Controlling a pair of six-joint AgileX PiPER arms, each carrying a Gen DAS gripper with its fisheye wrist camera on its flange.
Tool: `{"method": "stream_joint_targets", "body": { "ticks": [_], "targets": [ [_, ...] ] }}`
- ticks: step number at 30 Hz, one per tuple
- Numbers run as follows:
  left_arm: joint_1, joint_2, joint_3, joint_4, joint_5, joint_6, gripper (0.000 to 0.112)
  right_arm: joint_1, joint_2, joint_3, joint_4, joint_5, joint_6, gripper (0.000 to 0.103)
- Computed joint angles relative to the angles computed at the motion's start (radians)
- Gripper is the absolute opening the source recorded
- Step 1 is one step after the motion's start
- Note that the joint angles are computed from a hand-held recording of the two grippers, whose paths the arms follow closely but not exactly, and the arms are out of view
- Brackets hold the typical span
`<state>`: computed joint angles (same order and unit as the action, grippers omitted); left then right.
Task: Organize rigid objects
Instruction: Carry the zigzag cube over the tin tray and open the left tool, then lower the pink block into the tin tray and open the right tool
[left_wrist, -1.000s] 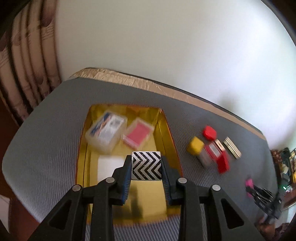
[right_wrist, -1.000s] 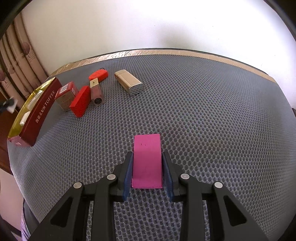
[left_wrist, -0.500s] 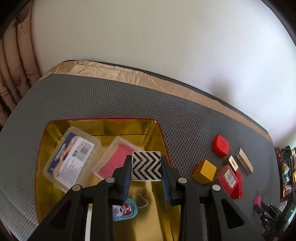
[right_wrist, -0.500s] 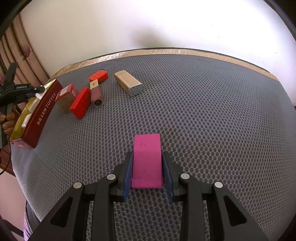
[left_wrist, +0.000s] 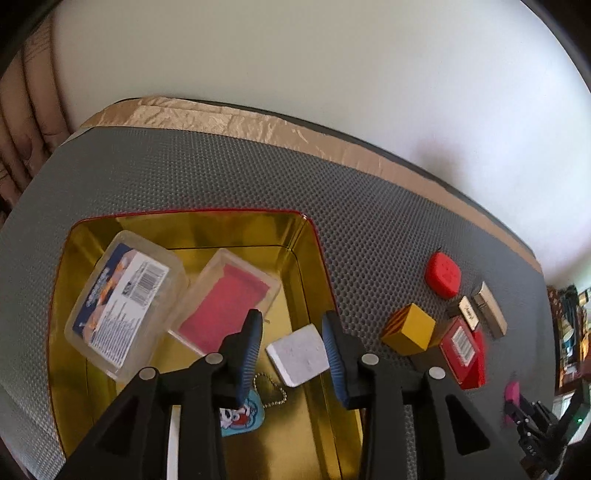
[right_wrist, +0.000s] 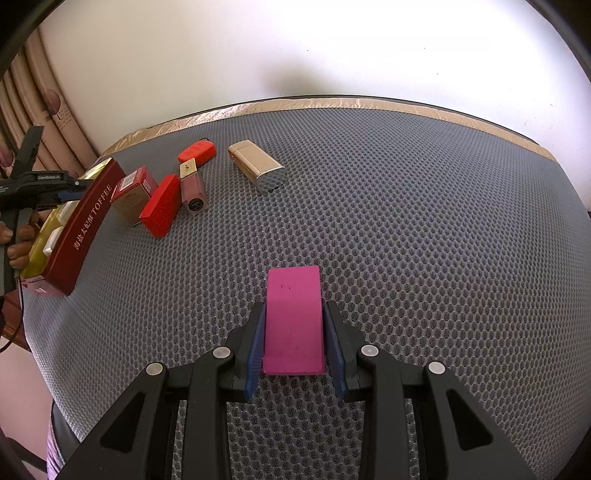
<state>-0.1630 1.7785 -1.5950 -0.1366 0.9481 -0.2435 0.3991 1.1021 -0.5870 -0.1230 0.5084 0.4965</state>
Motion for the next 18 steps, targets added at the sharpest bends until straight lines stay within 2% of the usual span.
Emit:
{"method": "stream_joint_targets", "body": {
  "ticks": [3,5,9,11,15,18],
  "targets": [
    [-0.018,-0.104,0.097,0.046,-0.054,-0.089,0.034,0.013,0.0,-0.002,-0.018,0.01,0.026,0.029],
    [-0.04,-0.216,0.201,0.087,-0.101,-0.162,0.035,0.015,-0.004,-0.004,-0.016,0.017,0.033,0.029],
    [-0.123,-0.447,0.394,0.219,-0.129,-0.337,0.035,0.012,-0.015,-0.009,0.011,0.034,0.02,0.029],
    [-0.195,-0.564,0.482,0.32,-0.099,-0.454,0.035,0.024,-0.033,-0.01,0.007,0.048,0.035,0.029],
    [-0.268,-0.729,0.61,0.355,-0.037,-0.557,0.035,0.069,-0.07,-0.027,-0.009,0.095,0.082,0.029],
    [-0.316,-0.816,0.678,0.379,0.03,-0.616,0.035,0.151,-0.088,-0.072,-0.078,0.151,0.172,0.029]
  ]
}}
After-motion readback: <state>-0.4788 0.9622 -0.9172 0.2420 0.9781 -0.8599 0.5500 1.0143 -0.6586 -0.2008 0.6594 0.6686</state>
